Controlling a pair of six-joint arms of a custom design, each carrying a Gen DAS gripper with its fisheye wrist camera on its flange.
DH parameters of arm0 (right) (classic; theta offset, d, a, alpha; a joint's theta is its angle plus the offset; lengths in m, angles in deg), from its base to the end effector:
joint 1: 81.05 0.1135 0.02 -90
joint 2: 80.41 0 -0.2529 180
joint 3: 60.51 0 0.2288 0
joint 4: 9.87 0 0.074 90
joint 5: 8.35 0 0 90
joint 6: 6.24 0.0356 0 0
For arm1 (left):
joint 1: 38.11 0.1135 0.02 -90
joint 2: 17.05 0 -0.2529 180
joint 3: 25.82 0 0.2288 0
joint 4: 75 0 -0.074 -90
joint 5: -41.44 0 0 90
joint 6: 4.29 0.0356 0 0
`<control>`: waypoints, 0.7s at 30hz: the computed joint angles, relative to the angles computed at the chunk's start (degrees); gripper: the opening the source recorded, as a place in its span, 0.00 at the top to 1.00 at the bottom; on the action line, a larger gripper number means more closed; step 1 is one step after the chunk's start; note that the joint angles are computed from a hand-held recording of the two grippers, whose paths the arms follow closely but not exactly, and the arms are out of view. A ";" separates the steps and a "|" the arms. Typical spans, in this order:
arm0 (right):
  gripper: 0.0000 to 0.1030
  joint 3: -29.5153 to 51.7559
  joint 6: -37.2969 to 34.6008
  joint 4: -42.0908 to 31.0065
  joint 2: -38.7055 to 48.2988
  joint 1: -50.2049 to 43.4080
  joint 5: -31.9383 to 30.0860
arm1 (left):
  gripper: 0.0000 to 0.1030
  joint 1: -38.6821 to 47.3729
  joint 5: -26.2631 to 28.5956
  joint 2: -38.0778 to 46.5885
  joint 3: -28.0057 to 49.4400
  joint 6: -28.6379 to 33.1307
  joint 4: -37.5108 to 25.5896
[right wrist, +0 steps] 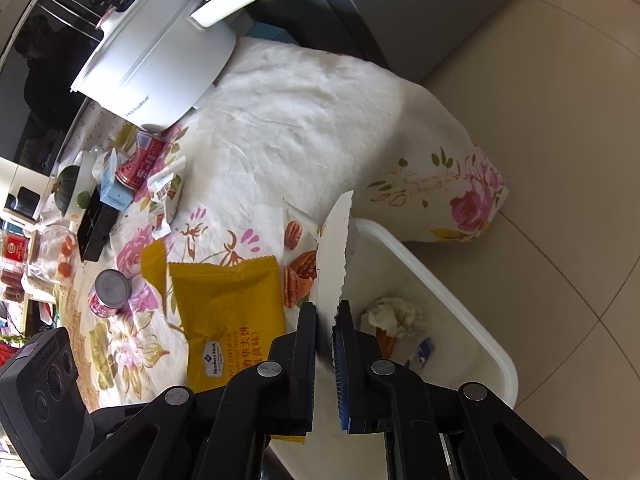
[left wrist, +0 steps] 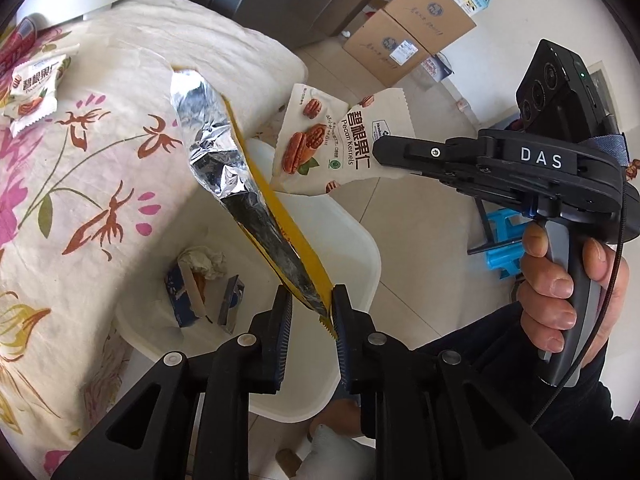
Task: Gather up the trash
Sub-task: 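Carry the yellow packet over the bin and open the left tool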
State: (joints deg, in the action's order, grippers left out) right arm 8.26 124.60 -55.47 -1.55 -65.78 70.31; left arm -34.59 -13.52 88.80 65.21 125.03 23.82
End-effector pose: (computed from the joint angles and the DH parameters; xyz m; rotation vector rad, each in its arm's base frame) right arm 0.2468 0.0746 0.2316 0.5048 2.5897 0.6140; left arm 0.3002 -0.0020 0.1957 0.8389 2.7522 -0.9005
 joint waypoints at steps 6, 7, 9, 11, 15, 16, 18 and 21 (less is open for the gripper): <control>0.89 0.09 0.09 0.09 1.33 -0.59 -0.59 | 0.60 -0.54 -1.35 0.07 0.64 -0.09 -0.86; 0.89 0.14 0.10 0.10 1.49 -0.48 -0.58 | 0.60 -0.50 -1.35 0.01 0.72 -0.11 -0.91; 0.89 0.33 0.00 0.13 1.81 -0.22 -0.54 | 0.60 -0.21 -1.14 -0.13 0.99 -0.26 -1.01; 0.88 0.45 -0.04 0.16 2.10 0.01 -0.58 | 0.60 0.32 -0.96 0.18 1.68 -0.28 -1.26; 0.82 0.68 -0.07 0.07 2.92 0.16 -1.09 | 0.60 0.82 -0.80 0.64 2.52 -0.69 -1.25; 0.81 0.67 -0.14 0.05 3.07 0.13 -1.32 | 0.60 0.87 -0.78 0.66 2.62 -0.72 -1.25; 0.78 0.69 -0.19 0.03 3.38 0.25 -1.46 | 0.60 0.77 -0.78 0.49 2.32 -0.82 -0.96; 0.74 0.84 -0.18 -0.23 3.64 0.38 -1.50 | 0.60 0.49 -1.00 0.14 1.75 -0.89 -0.43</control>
